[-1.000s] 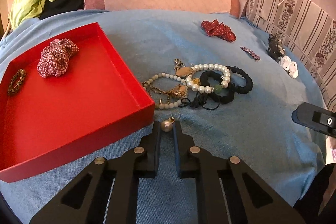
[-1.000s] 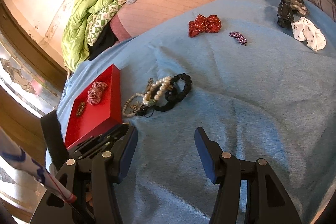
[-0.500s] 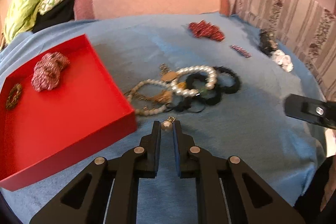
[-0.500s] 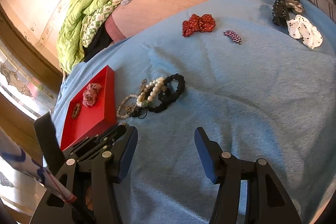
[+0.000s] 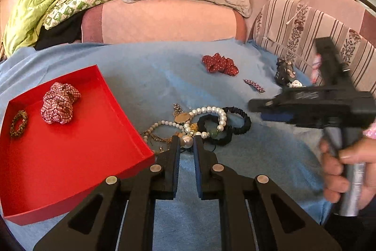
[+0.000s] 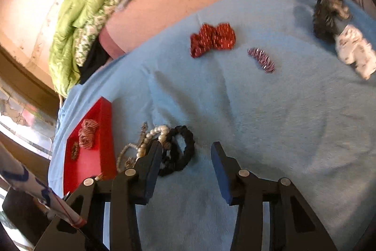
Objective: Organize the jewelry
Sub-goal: 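Grasp the black beaded bracelet with the right tool while the left tool holds the earring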
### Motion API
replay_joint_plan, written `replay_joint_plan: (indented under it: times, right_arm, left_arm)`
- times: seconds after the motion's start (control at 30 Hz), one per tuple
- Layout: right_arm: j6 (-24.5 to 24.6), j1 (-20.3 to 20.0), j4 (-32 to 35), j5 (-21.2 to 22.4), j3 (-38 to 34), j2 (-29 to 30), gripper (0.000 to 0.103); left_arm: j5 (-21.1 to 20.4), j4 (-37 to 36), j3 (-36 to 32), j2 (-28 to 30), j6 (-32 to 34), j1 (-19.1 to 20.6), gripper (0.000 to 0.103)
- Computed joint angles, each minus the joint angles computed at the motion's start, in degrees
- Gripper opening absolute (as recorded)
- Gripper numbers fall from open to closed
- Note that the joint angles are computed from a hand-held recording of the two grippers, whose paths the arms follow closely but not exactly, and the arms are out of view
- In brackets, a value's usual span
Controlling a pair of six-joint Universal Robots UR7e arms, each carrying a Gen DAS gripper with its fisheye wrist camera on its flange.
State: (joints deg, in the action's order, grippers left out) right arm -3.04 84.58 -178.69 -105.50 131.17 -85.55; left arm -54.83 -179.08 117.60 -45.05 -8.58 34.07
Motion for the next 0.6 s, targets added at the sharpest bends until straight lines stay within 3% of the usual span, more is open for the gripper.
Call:
replay_joint_plan:
  times: [0.07,0.13,0.23,0.43,0.6]
  right_arm:
    - [-0.2,-0.3,0.6,-0.8,-1.3,2.2,0.04]
    - [0.3,-0.7,2.0,-0.9,-1.8,2.9,0.012]
    - [-0.5,-0.5,-2.0,-1.2,-0.5,2.1,0.01]
    - [-6.8,2.4,-14.4,-2.3,2.8,0.6,0.01]
    - [-9.6,3.3,-17.1,0.7,3.4,0.6,0.01]
  left_arm:
    - [0.1,0.0,0.0,0.0,0.2,-0.1,0.011]
    - [0.2,-0.5,0.2,-0.3,0.6,-0.2,0.011]
    - [0.3,-1.5,0.7,-1.0,1.0,-0.2,0.011]
    - [0.3,-3.3,1.5,-1.9,1.2,-0.4,0.011]
    - [0.5,-4.3,1.7,-2.4,1.1,-0.3,0.011]
